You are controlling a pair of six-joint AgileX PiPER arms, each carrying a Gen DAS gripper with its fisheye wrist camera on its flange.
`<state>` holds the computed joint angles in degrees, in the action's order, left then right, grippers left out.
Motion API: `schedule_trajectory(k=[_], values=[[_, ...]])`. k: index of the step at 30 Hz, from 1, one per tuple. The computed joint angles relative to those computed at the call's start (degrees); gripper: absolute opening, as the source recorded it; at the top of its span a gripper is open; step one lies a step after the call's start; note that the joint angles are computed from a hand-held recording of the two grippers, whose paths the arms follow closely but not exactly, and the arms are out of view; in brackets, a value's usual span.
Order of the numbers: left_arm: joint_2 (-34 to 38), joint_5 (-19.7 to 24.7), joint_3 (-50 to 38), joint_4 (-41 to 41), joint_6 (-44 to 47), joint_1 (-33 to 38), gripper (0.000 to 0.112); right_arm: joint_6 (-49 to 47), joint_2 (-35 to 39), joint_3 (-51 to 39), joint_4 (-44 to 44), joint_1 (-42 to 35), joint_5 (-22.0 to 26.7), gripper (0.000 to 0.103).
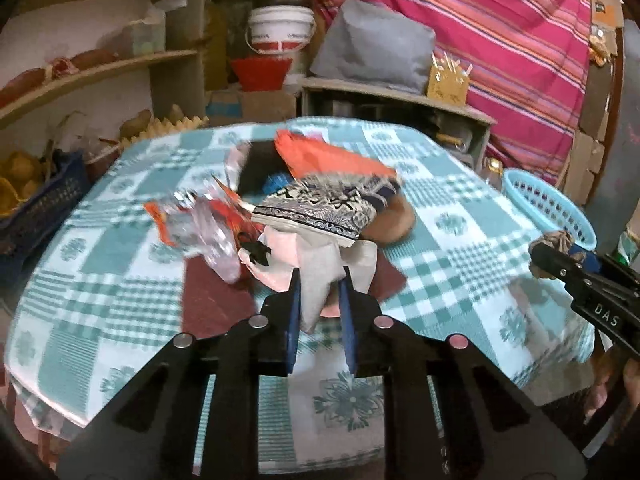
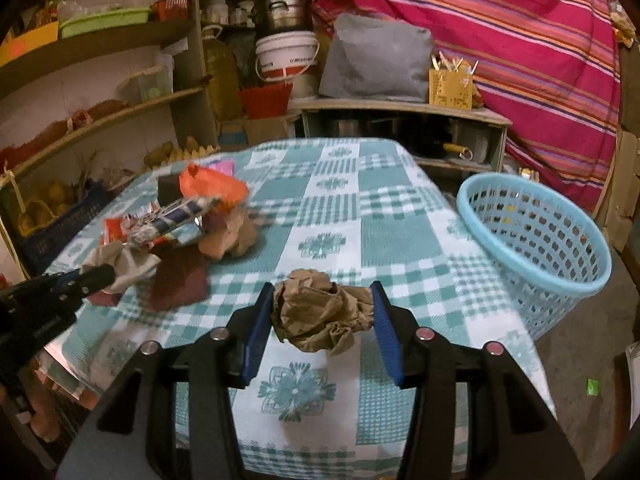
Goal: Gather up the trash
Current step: 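Carry both papers to the blue basket and open both grippers over it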
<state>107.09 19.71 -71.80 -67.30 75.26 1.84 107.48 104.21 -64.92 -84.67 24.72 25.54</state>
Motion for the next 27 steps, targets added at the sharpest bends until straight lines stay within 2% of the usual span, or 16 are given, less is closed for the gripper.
schedule_trajectory(k=[5,11,16,20,24,27], values=[[-2.15,-0.59,-0.99,2.05,-3.04,0.79,0.016,-2.61,-2.34,-0.79,0.24,-1.64,0.92,0.048],[-1.66,0.2,-7.15,7.87,-11.26,0.23,0.016,-13.14,-1.54,-6.65,6.63,-6.11,-0.79,0.048],[0.0,-1.1,-12.99,15.38,-18.97,-2.97,0.016,-23.14,0.63,-13.11,15.55,-11.04,-3.75,0.048],[2.64,-1.11,-18.73,23.19,-27.61,-5.66,0.016,-35.12,3.09,-18.89,26.26,-15.31,-5.8,0.048],[5.97,-0.4,-25.42,30.91,-36.22,-8.73,0.016,-36.76,3.57,-19.1,27.59,-18.37,-7.8,0.048],[9.33,1.46,-31.86,36.9,-42.82,-11.22,0.016,-41.32,3.4,-18.27,32.68,-21.1,-9.28,0.048]])
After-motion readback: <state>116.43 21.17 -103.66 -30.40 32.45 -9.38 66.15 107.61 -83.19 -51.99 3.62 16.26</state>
